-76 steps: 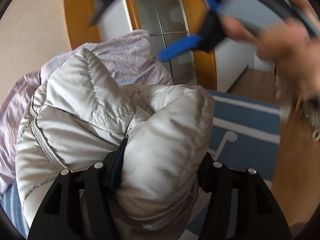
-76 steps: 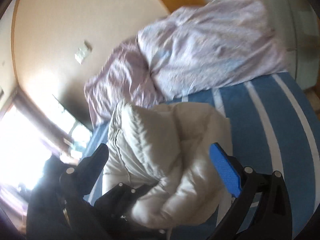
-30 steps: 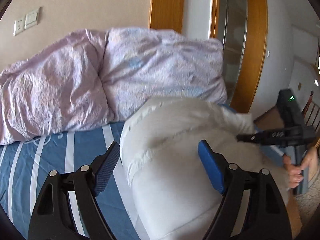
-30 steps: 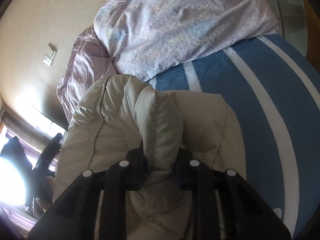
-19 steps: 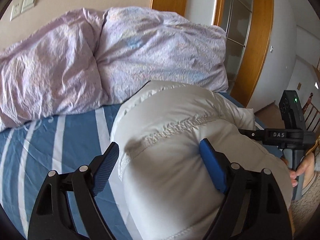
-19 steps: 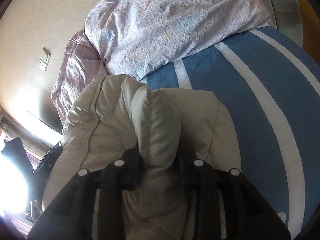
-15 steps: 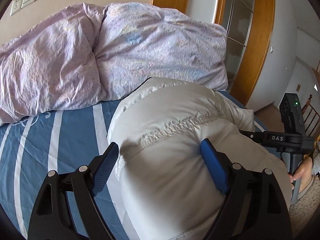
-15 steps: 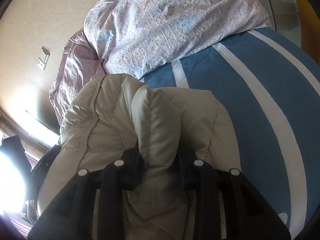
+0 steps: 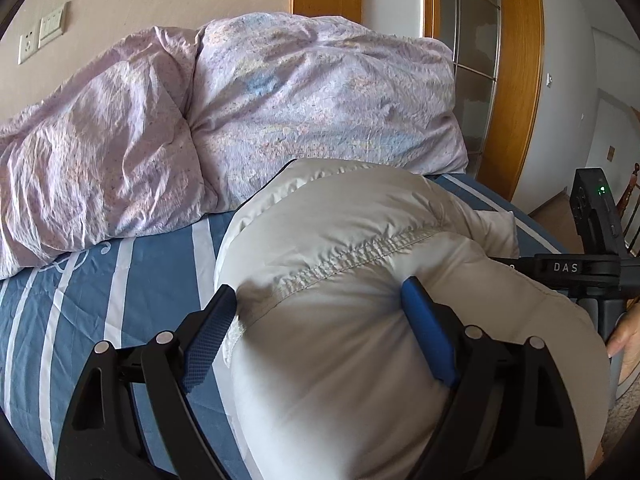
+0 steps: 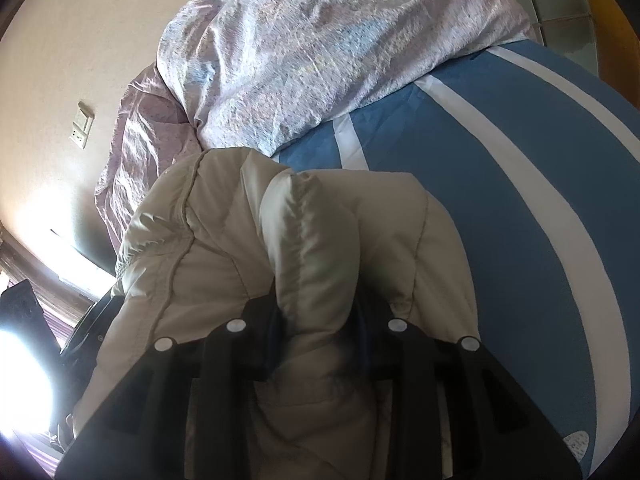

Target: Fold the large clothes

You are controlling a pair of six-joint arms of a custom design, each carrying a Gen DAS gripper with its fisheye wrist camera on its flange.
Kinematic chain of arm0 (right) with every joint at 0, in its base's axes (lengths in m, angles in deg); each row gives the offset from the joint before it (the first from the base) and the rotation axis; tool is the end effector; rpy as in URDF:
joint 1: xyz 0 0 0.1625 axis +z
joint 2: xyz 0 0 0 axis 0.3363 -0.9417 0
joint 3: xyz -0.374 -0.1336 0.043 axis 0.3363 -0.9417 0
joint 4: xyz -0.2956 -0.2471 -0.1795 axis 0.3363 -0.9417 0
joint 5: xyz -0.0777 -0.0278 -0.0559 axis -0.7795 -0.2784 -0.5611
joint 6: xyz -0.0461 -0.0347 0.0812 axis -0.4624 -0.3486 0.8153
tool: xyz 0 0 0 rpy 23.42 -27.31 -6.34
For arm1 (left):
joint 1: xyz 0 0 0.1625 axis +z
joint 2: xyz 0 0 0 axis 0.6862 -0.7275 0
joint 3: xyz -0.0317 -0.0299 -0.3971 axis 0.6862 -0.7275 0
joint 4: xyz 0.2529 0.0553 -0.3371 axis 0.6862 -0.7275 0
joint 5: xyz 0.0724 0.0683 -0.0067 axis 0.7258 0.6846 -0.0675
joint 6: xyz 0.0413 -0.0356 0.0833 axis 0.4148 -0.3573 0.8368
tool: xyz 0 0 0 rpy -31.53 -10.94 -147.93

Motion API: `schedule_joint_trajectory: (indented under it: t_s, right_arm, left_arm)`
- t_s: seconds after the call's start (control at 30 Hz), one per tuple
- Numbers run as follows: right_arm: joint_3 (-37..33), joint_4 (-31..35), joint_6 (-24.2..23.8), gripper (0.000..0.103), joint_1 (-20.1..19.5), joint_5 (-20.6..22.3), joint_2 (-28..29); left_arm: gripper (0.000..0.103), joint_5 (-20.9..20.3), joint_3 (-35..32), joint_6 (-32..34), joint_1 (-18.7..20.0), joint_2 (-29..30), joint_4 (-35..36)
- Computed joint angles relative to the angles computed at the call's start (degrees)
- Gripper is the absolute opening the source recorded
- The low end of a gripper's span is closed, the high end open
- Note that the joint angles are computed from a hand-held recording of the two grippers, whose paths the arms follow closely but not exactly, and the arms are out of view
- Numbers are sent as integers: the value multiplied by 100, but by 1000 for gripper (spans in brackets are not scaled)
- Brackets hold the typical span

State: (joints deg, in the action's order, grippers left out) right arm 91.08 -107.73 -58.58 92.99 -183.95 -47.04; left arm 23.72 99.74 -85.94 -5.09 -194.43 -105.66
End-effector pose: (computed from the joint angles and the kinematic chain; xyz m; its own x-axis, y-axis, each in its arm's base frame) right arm 0.2969 -0.4273 0.0672 -0.9794 -0.1481 0.1372 -0.1984 0.8321 -0.5179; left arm -0.1223 -0.3721 0.3337 -0.7152 0.1264 -0.6874 0.6104 0.5920 -0.5263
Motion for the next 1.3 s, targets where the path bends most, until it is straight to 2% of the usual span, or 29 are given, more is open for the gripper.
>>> schedule_joint_trajectory:
  t_s: [0.47,0.7,1.1,1.23,1.3]
  right_arm:
    - [48,-206,73,31,-125,188,69]
    - [68,-298,73,31,-167,267,93]
    - [66,-442,118,32,-239,376,149]
    - [137,-592,234,35,-301,529,122]
    - [140,-468,381,38,-250,433,26]
  left_arm:
    - [89,130,180,490,65,344,-973]
    - [90,34,241,742,181,509,-1537]
    - [92,5,246,956,274,710,-2028]
    - [92,-1,243,999,293,735,-2090]
    - [92,-12,232,1006,305,743,-2083]
